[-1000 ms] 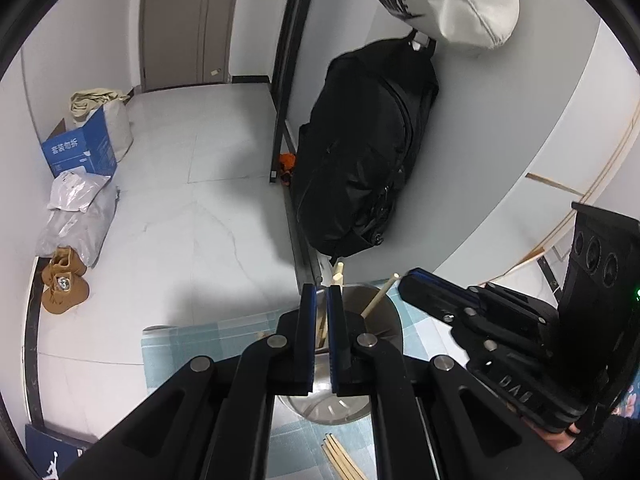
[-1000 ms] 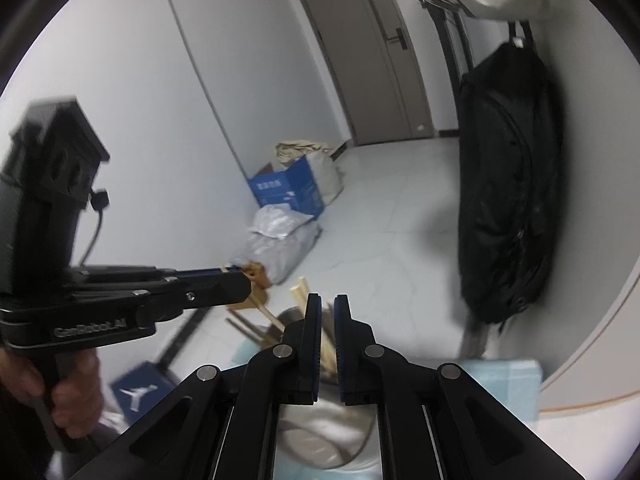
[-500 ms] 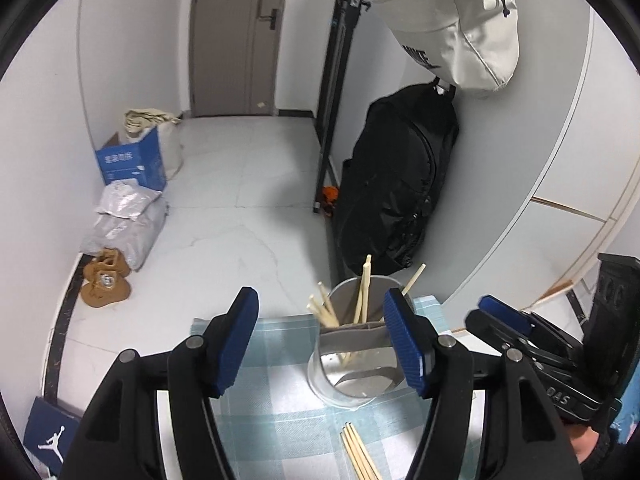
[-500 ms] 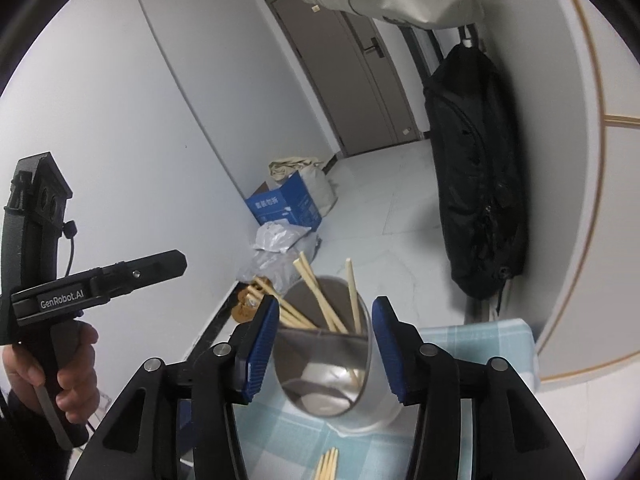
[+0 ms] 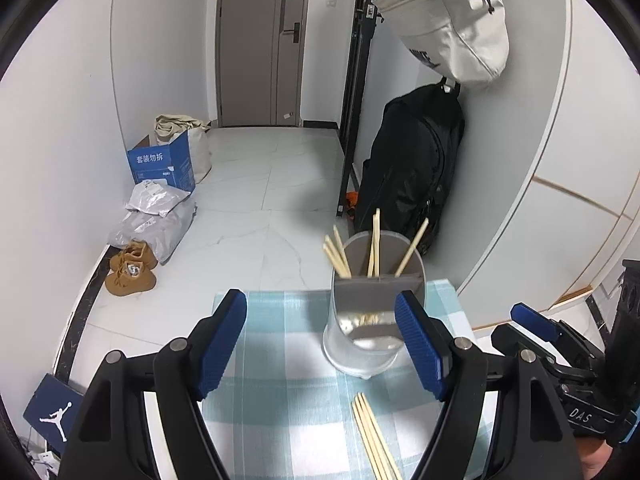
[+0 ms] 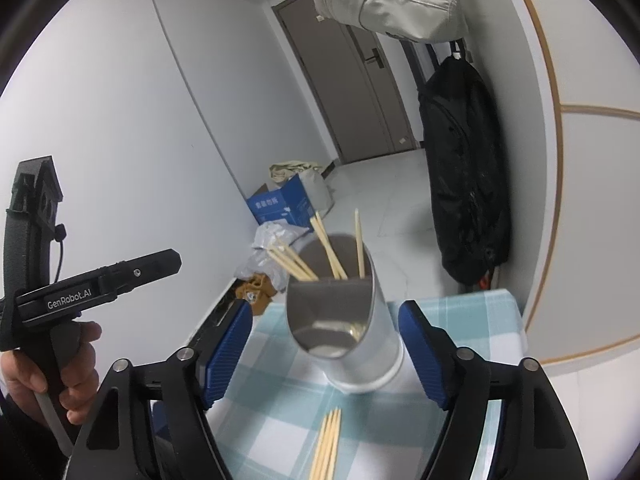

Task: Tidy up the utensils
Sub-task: 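Withdraw both open tools from the holder, then lower the right tool to the chopstick bundle and grasp one chopstick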

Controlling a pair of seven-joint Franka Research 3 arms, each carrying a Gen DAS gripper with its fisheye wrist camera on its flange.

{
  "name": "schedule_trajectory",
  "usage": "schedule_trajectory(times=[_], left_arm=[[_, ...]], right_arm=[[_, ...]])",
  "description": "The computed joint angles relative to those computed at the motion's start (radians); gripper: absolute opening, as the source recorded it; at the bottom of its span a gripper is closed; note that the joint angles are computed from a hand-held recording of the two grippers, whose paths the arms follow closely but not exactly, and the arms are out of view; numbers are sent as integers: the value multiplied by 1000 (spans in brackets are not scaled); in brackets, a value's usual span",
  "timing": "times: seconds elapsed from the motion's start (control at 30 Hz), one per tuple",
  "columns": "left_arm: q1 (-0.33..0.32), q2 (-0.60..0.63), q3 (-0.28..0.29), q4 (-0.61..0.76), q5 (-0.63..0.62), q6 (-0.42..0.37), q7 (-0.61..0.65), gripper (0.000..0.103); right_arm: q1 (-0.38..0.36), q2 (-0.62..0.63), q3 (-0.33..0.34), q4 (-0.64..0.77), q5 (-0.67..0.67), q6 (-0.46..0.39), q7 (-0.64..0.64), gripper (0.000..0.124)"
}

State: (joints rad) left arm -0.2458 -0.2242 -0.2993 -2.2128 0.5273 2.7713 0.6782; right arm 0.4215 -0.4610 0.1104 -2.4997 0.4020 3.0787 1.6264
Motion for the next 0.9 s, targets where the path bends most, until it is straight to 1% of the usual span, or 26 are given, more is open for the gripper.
schedule_trajectory(times=[0.17,0.23,0.3,0.43,0.53,0.6,0.73,0.83,0.87,0.9], left_arm=[[1,-10,-10,-41,19,11,-32,73],[5,-9,-15,-57,33,19,-49,73],[7,-9,-17,-75,42,35,-67,74],[19,2,-23,-100,70,57,-118,76],[29,14,-34,-117,111,64,-163,78],[29,31,-35,-120,131,55,-184,79],[18,53,-13,-128,114,53,-198,79],[1,64,9,-137,58,44,-168,79],[-5,68,17,-139,34,44,-150,79],[-1,70,15,-135,37,29,-153,79]], right_arm=[[-22,-25,39,-54,-19,-2,30,83],[-49,-29,69,-69,-41,-11,54,84],[-53,-30,74,-78,-57,-17,64,84],[-90,-34,107,-102,-101,-34,101,84],[-90,-25,102,-112,-114,-50,122,84],[-69,-12,77,-108,-112,-74,117,84],[-80,21,80,-89,-141,-130,124,84],[-78,51,78,-74,-152,-173,135,83],[-74,58,74,-73,-151,-181,136,77],[-56,79,57,-59,-137,-206,125,71]])
